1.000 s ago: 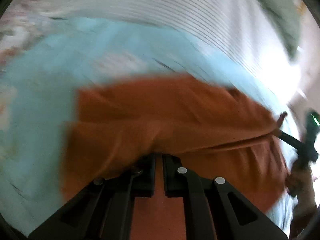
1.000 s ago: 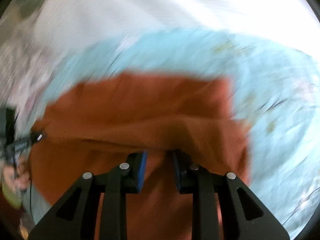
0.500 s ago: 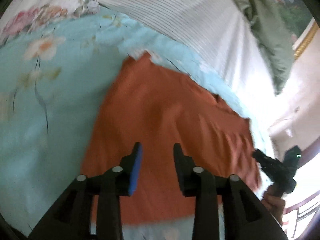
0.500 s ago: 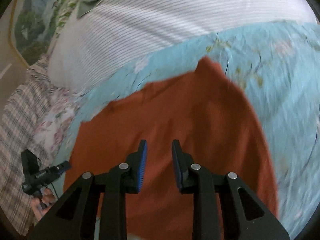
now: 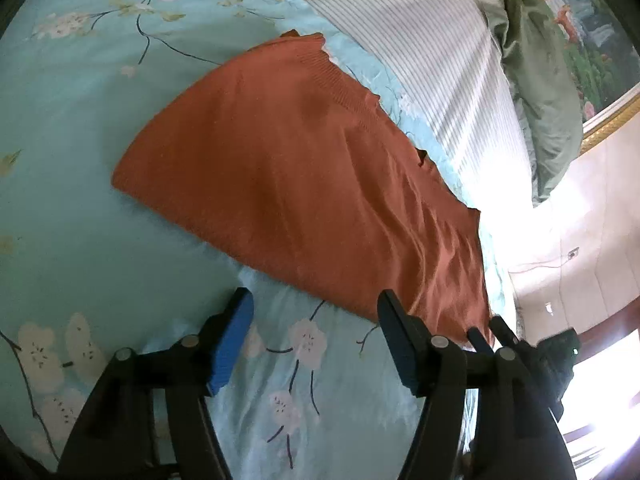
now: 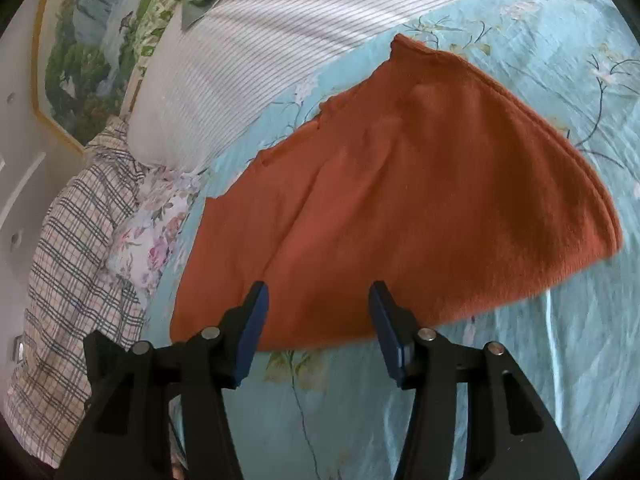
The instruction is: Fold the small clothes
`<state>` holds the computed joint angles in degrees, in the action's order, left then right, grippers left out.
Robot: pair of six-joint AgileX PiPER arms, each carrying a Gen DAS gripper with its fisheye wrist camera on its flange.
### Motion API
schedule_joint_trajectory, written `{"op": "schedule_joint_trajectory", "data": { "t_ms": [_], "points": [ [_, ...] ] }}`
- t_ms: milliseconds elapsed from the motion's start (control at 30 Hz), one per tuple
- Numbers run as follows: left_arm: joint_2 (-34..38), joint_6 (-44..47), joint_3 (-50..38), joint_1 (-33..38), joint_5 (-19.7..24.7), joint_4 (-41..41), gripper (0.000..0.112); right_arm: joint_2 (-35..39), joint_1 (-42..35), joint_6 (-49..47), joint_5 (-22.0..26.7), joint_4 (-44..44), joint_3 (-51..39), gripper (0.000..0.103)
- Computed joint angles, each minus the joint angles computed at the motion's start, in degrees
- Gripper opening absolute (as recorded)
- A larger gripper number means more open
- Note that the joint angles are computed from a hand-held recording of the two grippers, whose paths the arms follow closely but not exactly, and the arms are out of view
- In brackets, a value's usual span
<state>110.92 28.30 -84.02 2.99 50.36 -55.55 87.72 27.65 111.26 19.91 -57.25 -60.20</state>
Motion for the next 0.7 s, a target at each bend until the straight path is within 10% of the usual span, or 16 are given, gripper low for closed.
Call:
{"op": "schedule_joint_trajectory", "data": {
  "t_ms": [300, 500, 700],
  "points": [
    [8.9, -10.6, -14.3, 0.5, 0.3, 3.8, 0.063, -2.4, 0.3, 1.6, 0.6, -1.1, 1.9, 0.059],
    [15.5, -20.5, -27.9, -0.4, 1.1, 12.6, 0.017, -2.9, -2.2, -1.8, -1.5, 1.3, 1.5, 0.06],
    [10.4, -17.3, -28.9, -5.8, -2.4, 19.0, 0.011, -3.0, -6.4, -15.0, -3.3, 11.7, -0.6, 0.06]
  ]
}}
